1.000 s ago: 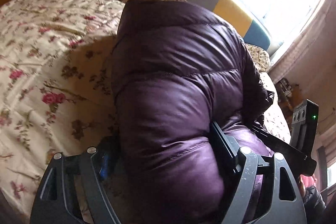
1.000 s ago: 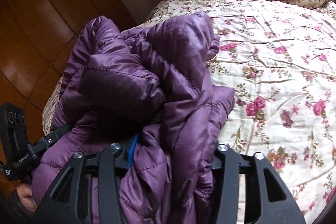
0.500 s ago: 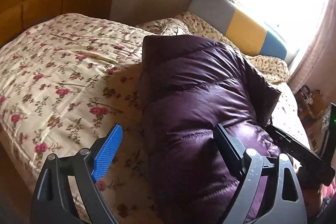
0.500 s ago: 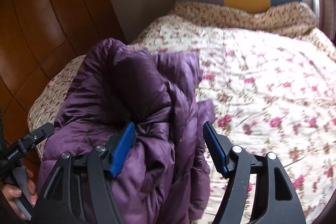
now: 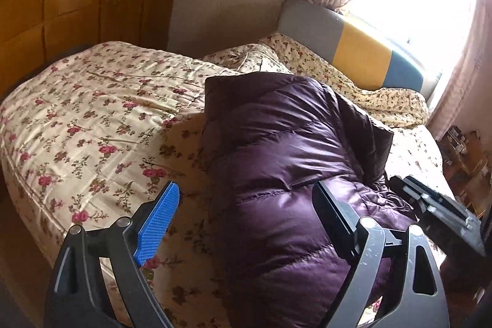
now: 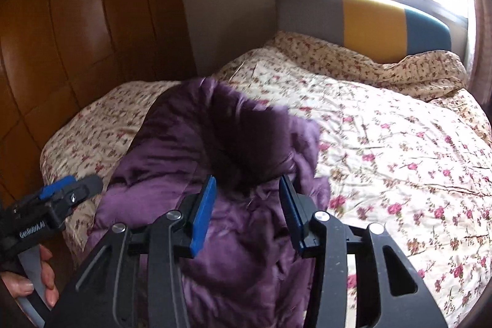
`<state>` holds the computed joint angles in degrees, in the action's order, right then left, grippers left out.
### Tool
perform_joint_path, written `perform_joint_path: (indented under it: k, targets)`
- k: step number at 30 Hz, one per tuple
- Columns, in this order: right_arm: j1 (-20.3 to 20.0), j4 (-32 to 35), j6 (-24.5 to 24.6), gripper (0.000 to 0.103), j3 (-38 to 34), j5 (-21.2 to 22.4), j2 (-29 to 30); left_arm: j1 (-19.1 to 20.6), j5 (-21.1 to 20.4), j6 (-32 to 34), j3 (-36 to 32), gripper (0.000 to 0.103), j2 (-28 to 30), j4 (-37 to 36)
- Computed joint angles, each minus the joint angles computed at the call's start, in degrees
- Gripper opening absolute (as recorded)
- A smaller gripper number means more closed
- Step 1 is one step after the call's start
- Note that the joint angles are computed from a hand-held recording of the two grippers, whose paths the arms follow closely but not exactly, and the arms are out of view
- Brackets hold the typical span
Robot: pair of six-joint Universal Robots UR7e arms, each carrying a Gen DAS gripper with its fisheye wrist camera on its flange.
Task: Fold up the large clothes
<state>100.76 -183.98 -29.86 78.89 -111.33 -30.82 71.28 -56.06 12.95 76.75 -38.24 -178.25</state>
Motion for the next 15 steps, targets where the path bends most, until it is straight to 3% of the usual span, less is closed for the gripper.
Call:
perform_joint_path:
  k: [6,15]
  targets:
    - [-0.3,-2.2,-2.4,0.039,3.2,-0.7,-0.7,-0.2,0.0,0.4,1.0,0.087,0.1,-0.4]
    - [-2.0,-1.6,-2.0,0.04,5.6,-1.4,-1.8,-0.3,-0.1,0.9,1.2,0.087,0.9,0.4]
